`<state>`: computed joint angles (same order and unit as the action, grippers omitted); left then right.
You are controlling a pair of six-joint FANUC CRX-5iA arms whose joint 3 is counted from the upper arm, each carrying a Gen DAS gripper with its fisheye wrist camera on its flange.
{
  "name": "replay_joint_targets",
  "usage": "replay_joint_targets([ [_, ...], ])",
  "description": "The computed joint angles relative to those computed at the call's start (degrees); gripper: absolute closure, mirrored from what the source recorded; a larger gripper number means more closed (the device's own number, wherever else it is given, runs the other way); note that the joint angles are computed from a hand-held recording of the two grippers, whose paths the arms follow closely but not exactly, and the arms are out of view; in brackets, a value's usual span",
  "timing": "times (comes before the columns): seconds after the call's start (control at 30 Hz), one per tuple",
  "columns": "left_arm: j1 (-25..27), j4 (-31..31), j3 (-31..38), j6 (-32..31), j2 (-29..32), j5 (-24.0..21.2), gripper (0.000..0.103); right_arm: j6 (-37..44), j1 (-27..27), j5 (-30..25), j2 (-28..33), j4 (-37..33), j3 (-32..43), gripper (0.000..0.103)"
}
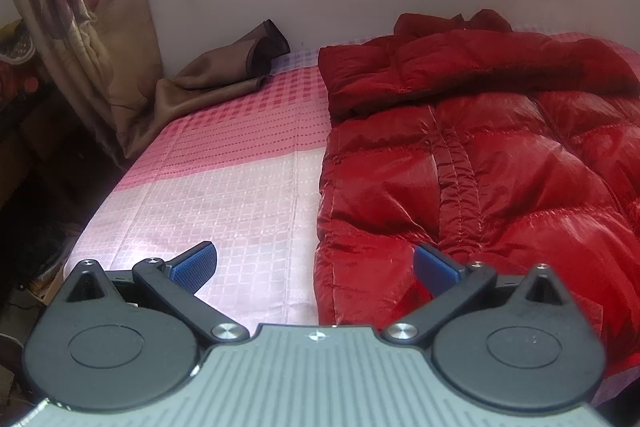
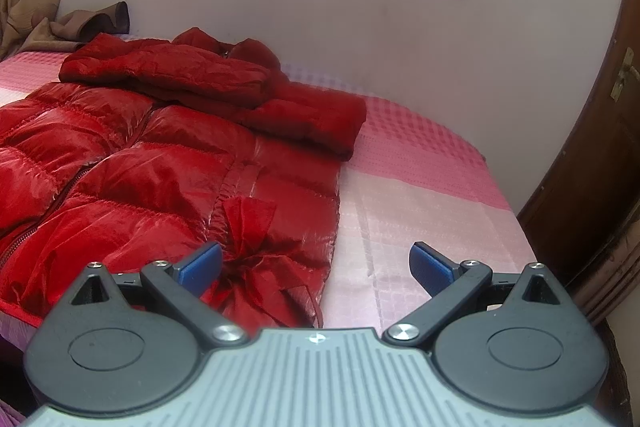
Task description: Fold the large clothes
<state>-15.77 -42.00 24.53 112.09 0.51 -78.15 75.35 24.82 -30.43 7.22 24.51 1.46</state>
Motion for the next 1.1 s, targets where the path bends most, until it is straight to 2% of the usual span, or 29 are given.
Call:
replay_joint_targets([
  [0.37, 0.39, 0.28, -0.37, -1.25, -0.16, 0.07, 0.0, 1.13, -0.08, -0.41, 0.02, -1.71, 0.29, 0.002],
  [0.43, 1.47, 1.85, -1.45, -2.03, -0.92, 1.59, 0.0, 1.82, -0.34, -0.74, 0.03, -3.3, 0.65, 0.002],
  [0.47, 3.45, 5.24, -3.29, -3.69, -2.33, 4.39, 0.0, 3.37, -0.68, -1.55, 0.15, -6.0, 1.58, 0.002],
  [0.6, 18.01, 29.36, -16.62, -14.45, -11.11, 20.04, 0.0, 13.19, -4.49, -5.66, 0.26, -23.69, 6.53, 0.002],
  [0.7, 26.05, 43.07, -24.72, -25.2, -15.78, 25.75, 0.0, 20.23, -9.62, -10.4, 0.49, -38.89, 10.11, 0.002],
  [0.77, 29.0, 49.16, -28.4, -30.88, -17.35, 27.31, 0.001, 25.14, -13.7, -14.25, 1.07, -49.22, 12.42, 0.002],
  [0.83, 32.92, 60.78, -33.61, -39.09, -18.42, 28.65, 0.001, 28.64, -17.7, -17.85, 1.8, -58.46, 13.89, 0.002],
  [0.93, 35.67, 76.41, -40.35, -46.34, -18.56, 29.58, 0.0, 30.26, -21.25, -21.42, 2.97, -65.56, 14.76, 0.002],
  [0.97, 35.92, 79.9, -41.55, -47.98, -17.97, 29.26, 0.0, 31.03, -22.34, -22.62, 3.51, -67.92, 15.23, 0.002],
  [1.1, 35.33, 85.97, -42.63, -48.09, -14.56, 26.55, 0.004, 32.64, -25.63, -25.7, 5.47, -75.67, 16.32, 0.002],
])
